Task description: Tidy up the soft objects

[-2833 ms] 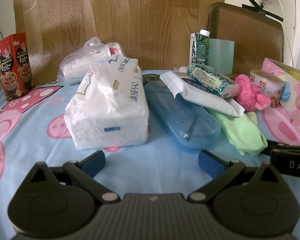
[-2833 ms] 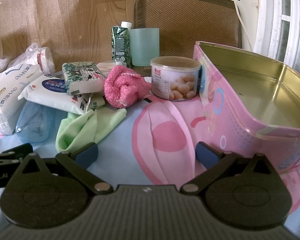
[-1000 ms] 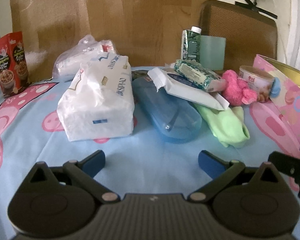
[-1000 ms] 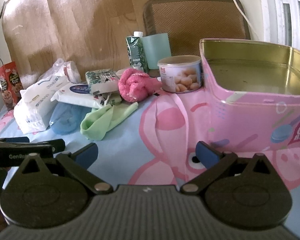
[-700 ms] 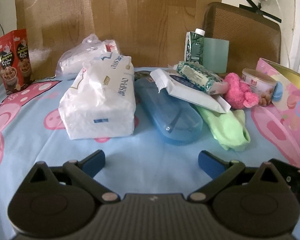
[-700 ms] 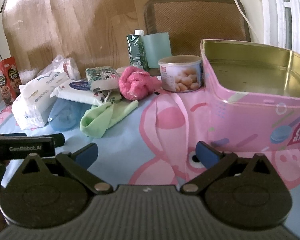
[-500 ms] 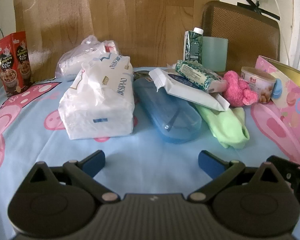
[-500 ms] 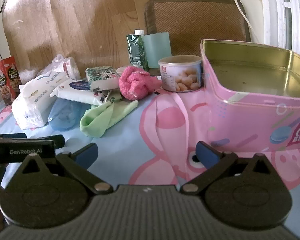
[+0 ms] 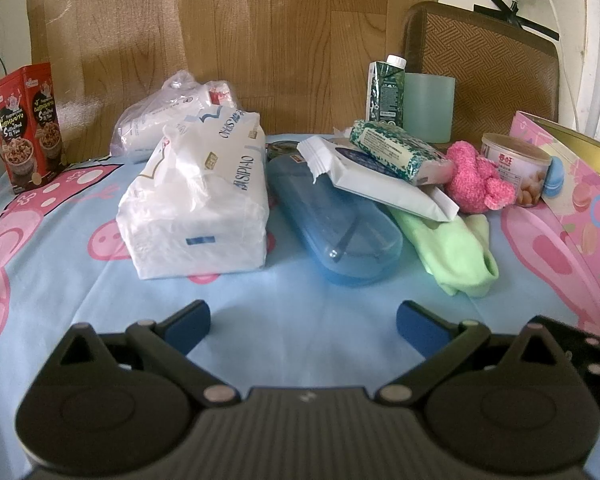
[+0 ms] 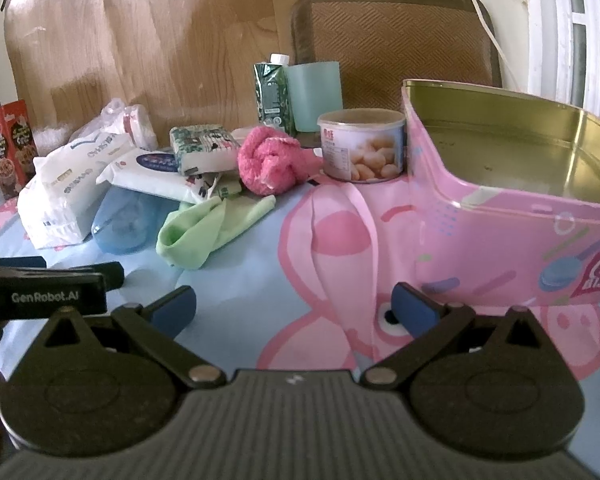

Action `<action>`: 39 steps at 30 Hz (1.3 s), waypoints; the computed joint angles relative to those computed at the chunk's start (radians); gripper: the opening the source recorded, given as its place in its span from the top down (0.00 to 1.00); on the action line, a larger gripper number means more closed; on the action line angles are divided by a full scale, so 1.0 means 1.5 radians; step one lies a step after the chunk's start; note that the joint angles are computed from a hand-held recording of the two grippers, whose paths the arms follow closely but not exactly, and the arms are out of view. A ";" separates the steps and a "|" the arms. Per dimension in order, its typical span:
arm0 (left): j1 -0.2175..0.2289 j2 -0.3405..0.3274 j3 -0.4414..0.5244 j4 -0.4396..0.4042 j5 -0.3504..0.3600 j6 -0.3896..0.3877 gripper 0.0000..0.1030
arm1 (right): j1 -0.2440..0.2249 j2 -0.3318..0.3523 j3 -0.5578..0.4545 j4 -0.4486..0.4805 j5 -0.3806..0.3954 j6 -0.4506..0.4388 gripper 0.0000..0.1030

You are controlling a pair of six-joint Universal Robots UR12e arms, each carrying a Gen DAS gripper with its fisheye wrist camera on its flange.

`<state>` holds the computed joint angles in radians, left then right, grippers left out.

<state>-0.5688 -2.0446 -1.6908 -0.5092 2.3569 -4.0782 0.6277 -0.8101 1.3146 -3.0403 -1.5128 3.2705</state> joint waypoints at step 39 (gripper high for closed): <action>-0.001 -0.002 -0.009 0.025 0.009 0.022 0.00 | 0.006 0.002 -0.006 0.016 -0.023 -0.027 0.00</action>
<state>-0.5709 -2.0476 -1.7044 -0.4722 2.3704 -4.0450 0.6362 -0.8076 1.3052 -3.0165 -1.5476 3.2305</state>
